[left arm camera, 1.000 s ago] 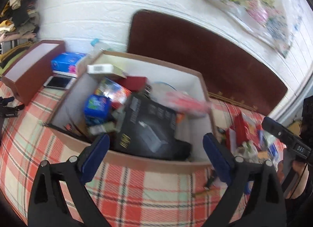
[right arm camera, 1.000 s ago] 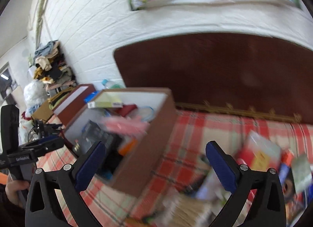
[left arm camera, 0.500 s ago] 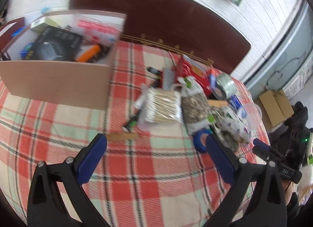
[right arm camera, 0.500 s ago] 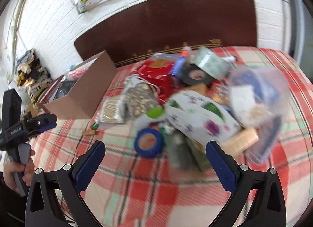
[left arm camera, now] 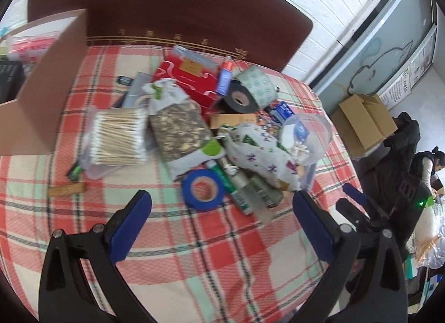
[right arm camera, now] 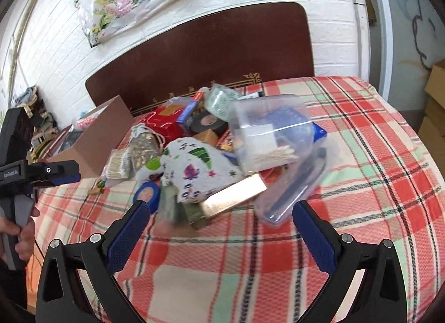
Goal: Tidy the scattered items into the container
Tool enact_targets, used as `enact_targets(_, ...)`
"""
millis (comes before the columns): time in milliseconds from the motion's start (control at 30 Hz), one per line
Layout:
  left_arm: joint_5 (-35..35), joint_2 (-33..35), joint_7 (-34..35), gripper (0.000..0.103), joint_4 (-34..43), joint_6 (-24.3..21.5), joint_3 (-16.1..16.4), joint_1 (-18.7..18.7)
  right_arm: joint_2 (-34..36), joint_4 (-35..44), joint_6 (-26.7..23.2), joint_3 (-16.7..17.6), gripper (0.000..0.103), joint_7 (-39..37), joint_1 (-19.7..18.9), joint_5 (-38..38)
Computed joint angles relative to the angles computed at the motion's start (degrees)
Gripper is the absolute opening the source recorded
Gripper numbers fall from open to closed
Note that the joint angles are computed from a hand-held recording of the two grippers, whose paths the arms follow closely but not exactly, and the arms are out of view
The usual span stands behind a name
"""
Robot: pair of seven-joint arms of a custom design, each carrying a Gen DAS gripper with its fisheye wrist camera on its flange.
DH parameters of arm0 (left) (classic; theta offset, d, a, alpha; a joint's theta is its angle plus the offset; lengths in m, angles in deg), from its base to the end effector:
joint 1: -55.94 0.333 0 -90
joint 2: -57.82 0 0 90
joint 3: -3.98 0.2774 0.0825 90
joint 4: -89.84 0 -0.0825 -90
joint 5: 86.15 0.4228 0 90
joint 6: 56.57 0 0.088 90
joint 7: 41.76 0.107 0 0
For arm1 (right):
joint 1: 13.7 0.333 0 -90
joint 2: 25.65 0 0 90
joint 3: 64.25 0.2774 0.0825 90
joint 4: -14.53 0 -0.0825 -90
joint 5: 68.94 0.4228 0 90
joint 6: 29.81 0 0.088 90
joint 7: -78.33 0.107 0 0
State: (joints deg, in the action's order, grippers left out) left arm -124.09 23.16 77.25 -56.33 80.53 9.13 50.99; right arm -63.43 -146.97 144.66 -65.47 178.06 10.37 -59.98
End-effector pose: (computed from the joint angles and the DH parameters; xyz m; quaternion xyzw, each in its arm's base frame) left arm 0.4602 -0.0037 0.4722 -0.6228 0.6967 -0.3550 0.0253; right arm 0.4015 0.1567 0.4361 -0.6633 0.6130 -0.1638 0.3967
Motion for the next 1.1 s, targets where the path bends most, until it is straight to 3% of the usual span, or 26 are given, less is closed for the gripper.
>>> enact_targets(167,-2.8,9.1,-2.8,0.102,10.1,-6.5,-1.1,-2.5,3.2,2.5,2.3,-5.6,0.103,-5.8,1.3,0.0)
enact_targets(267,-3.4,17.2,-4.8,0.102,19.8,-12.9,-3.0,-2.5,6.8,6.2,2.1,-10.6,0.103,-11.8,4.7,1.2)
enact_targets(400,-0.2,29.0,-13.0,0.102,34.6,-22.3,-7.4,-0.7,12.2,11.2,2.5,-14.4,0.103,-18.3,8.7,4.4)
enact_targets(533,6.5,39.2,-22.0,0.102,47.7,-27.0,-12.1,-0.3,15.0,13.9,4.1,-21.0,0.103,-26.6,16.4,9.8)
enact_targets(600,10.4,44.9,-27.1,0.102,55.0,-30.6,-13.7,-0.7,16.2,14.6,5.2,-21.5,0.103,-29.1,17.6,11.2)
enact_targets(667,11.5,50.1,-30.0,0.102,61.3,-34.5,-15.1,-0.7,17.3,15.7,5.1,-24.5,0.103,-32.7,20.8,13.6)
enact_targets(867,19.3,60.2,-34.9,0.102,74.0,-40.5,-17.2,-2.8,18.1,16.9,5.6,-31.2,0.103,-42.2,27.9,20.9)
enact_targets(1033,18.5,67.3,-38.9,0.102,83.4,-46.4,-18.4,-2.2,19.0,17.3,6.5,-32.9,0.103,-47.9,30.1,24.8)
enact_targets(1100,20.3,69.5,-40.0,0.103,86.5,-48.0,-18.3,-3.1,18.5,17.9,6.8,-37.2,0.103,-51.8,34.7,28.2)
